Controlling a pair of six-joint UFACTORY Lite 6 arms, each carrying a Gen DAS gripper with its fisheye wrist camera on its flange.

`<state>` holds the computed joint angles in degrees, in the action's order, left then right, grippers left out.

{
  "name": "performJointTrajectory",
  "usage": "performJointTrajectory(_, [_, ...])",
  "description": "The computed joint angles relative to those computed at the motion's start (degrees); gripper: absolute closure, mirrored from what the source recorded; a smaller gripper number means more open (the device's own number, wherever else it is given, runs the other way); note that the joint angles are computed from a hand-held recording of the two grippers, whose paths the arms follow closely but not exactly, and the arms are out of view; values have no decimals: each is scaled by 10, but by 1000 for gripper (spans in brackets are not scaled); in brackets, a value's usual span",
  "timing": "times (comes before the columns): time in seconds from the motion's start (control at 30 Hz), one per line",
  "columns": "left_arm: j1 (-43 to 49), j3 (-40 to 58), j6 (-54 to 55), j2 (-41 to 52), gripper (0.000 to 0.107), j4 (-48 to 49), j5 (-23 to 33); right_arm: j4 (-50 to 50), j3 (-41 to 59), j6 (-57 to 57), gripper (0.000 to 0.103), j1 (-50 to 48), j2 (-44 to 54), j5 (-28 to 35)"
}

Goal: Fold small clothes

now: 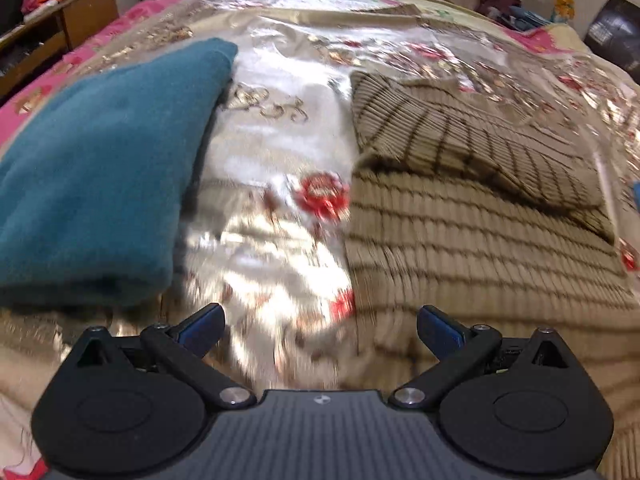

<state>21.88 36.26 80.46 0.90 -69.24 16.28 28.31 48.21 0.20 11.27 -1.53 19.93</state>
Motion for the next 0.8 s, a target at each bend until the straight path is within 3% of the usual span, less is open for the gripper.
performJointTrajectory(0.1, [20, -10, -69, -25, 4, 109, 38, -56, -41, 47, 82, 1, -59, 54])
performJointTrajectory(0.2, [45, -25, -112, -55, 4, 196, 83, -28, -62, 26, 82, -2, -83, 111])
performJointTrajectory(0.37, [63, -53, -140, -105, 4, 276, 131, -10, -75, -3, 78, 28, -85, 152])
performJointTrajectory(0.47, [68, -57, -142, -109, 6, 295, 160, -14, -67, -5, 74, 50, -65, 166])
performJointTrajectory(0.6, [51, -54, -168, -95, 8, 306, 147, -21, -61, -7, 73, 61, -56, 177])
performJointTrajectory(0.8, [38, -30, -173, -49, 27, 302, 175, -27, -62, -10, 71, 48, -54, 204])
